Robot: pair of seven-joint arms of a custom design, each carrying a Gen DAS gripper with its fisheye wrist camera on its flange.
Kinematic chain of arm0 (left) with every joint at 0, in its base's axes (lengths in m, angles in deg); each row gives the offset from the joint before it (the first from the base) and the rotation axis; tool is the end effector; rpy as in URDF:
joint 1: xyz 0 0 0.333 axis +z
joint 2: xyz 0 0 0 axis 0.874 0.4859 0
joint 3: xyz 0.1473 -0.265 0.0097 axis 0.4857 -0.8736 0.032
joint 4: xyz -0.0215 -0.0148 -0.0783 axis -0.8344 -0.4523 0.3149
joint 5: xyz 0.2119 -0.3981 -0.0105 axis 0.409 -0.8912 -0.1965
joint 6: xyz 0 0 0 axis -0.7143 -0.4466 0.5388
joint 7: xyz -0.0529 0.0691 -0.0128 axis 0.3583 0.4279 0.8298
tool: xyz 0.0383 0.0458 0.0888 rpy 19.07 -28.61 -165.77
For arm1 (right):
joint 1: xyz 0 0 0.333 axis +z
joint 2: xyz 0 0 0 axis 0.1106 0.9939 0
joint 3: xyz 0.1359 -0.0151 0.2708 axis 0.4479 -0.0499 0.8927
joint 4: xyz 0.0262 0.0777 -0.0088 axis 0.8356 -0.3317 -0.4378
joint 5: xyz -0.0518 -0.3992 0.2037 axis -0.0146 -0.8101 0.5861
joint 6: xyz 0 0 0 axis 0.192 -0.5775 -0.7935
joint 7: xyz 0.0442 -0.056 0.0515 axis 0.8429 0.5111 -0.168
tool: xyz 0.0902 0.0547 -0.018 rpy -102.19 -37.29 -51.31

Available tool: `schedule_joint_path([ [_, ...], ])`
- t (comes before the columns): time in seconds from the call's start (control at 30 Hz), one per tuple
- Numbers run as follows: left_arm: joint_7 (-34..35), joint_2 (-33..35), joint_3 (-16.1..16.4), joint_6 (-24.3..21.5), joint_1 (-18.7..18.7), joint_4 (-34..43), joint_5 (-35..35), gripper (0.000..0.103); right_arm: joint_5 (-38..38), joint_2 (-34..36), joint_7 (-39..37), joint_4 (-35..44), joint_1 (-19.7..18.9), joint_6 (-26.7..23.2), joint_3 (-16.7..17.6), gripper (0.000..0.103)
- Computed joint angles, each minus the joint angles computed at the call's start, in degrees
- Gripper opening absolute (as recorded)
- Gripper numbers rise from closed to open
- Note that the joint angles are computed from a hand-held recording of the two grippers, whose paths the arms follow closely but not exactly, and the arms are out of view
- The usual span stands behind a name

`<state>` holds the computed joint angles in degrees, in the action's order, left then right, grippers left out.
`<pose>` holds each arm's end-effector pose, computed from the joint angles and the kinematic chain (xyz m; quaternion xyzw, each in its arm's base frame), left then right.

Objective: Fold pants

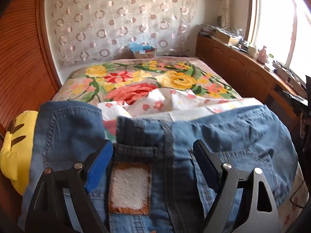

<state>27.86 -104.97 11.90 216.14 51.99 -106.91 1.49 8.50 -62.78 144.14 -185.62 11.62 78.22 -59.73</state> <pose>0.5588 -0.1552 0.6066 -0.5312 0.7507 -0.3322 0.2096 0.4390 0.2006 0.6531 -0.5500 0.6790 -0.4084 0.2640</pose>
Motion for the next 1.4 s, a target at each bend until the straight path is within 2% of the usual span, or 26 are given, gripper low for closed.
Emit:
schedule_joint_path([
  [0.23,0.93,-2.43,0.34,-0.29,-0.93,-2.75,-0.73,0.085,9.48,2.19,-10.27,-1.1,7.22,9.13,-4.23,0.045],
  [0.4,1.83,-3.83,0.45,-0.49,-1.67,-4.52,-1.43,0.085,16.87,6.88,-19.46,0.43,10.84,10.99,-5.7,0.047],
  [0.57,1.49,-4.37,0.07,-1.79,-1.74,-5.52,-0.63,0.085,21.62,11.83,-27.84,3.92,12.56,8.3,-6.9,0.048],
  [0.77,1.22,-3.97,0.16,-2.88,-1.68,-6.13,-0.43,0.085,23.92,16.28,-33.08,8.73,12.38,4.1,-7.59,0.046],
  [0.83,1.19,-3.8,0.17,-2.87,-1.66,-6.17,-0.55,0.085,21.79,16.94,-32.44,9.43,11.55,3.76,-6.67,0.025],
  [0.9,1.17,-3.76,0.09,-2.78,-1.61,-6.2,-0.48,0.085,22.17,19.03,-34.65,12.22,11.89,3.0,-7.26,0.009],
  [1.07,1.11,-3.89,0.06,-2.57,-1.56,-6.46,-0.44,0.085,20.55,18.21,-35.96,12.07,12.04,2.2,-6.83,0.004],
  [1.27,0.14,-5.46,-0.01,-1.45,-1.07,-7.48,0.48,0.085,11.78,16.74,-28.36,12.05,9.02,7.76,-4.11,0.003],
  [1.4,-0.43,-6.26,0.37,-0.8,-0.92,-7.87,0.67,0.085,8.2,19.72,-26.78,15.57,8.52,7.37,-3.72,0.003],
])
